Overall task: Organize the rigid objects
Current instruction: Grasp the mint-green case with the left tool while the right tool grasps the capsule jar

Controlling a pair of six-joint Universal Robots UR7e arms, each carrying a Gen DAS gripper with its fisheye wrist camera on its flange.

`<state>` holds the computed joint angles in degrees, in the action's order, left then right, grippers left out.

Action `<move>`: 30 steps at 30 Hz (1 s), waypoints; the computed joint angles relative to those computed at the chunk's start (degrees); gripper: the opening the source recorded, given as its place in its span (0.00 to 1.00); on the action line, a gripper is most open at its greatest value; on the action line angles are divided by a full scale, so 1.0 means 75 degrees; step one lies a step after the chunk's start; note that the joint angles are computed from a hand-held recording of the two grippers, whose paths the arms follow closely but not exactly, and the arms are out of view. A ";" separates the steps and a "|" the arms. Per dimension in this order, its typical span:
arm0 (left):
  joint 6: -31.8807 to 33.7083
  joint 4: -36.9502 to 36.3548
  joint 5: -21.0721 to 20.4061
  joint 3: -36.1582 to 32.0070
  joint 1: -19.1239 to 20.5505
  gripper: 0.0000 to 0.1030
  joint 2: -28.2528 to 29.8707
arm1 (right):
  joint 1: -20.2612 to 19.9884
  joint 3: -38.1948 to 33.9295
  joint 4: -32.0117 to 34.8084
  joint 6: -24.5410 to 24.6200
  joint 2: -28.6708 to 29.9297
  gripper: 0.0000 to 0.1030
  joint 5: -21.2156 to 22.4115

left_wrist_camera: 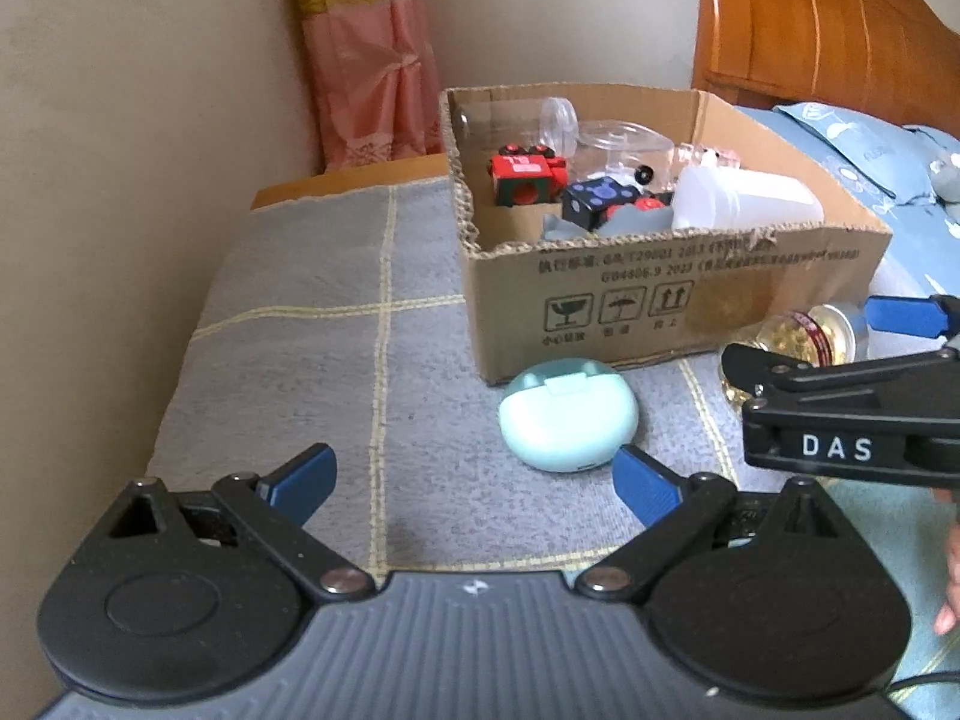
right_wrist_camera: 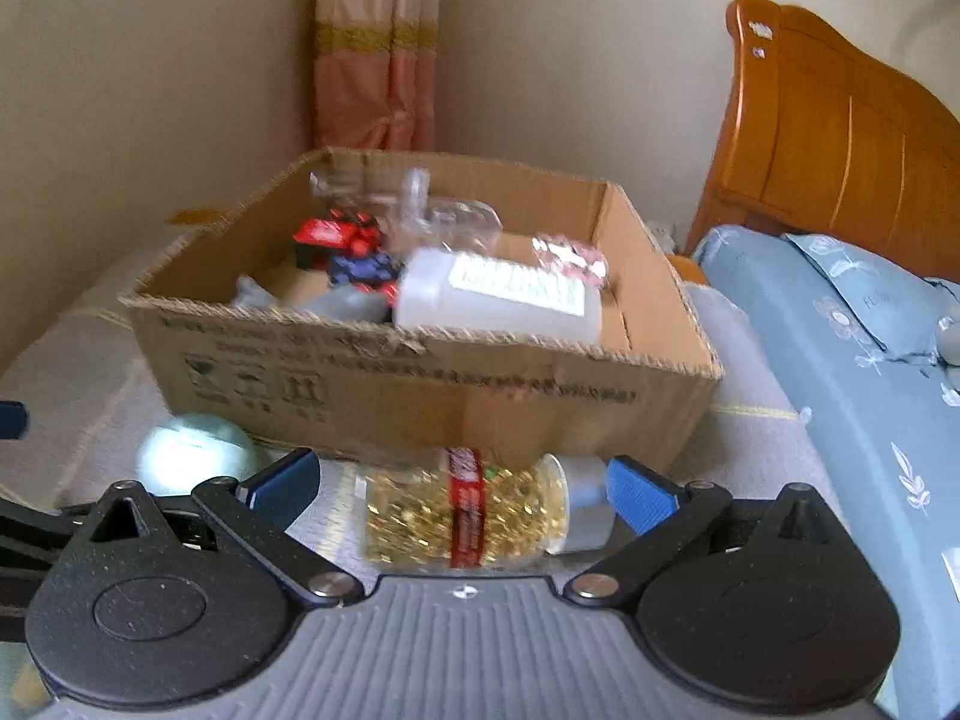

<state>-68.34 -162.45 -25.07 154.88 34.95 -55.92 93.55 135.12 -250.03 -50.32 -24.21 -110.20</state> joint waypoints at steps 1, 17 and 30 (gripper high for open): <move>0.0130 -0.0209 -0.0027 0.0015 0.0032 0.95 0.0066 | -0.0071 0.0006 0.0022 -0.0020 -0.0022 1.00 0.0007; 0.1968 -0.2970 -0.0162 -0.0479 0.0972 0.96 0.1317 | -0.1333 0.0372 0.0964 -0.0606 -0.0758 1.00 0.1069; 0.1803 -0.2907 -0.0019 -0.0607 0.0933 0.93 0.1501 | -0.1449 0.0389 0.0785 -0.0648 -0.0677 1.00 0.1310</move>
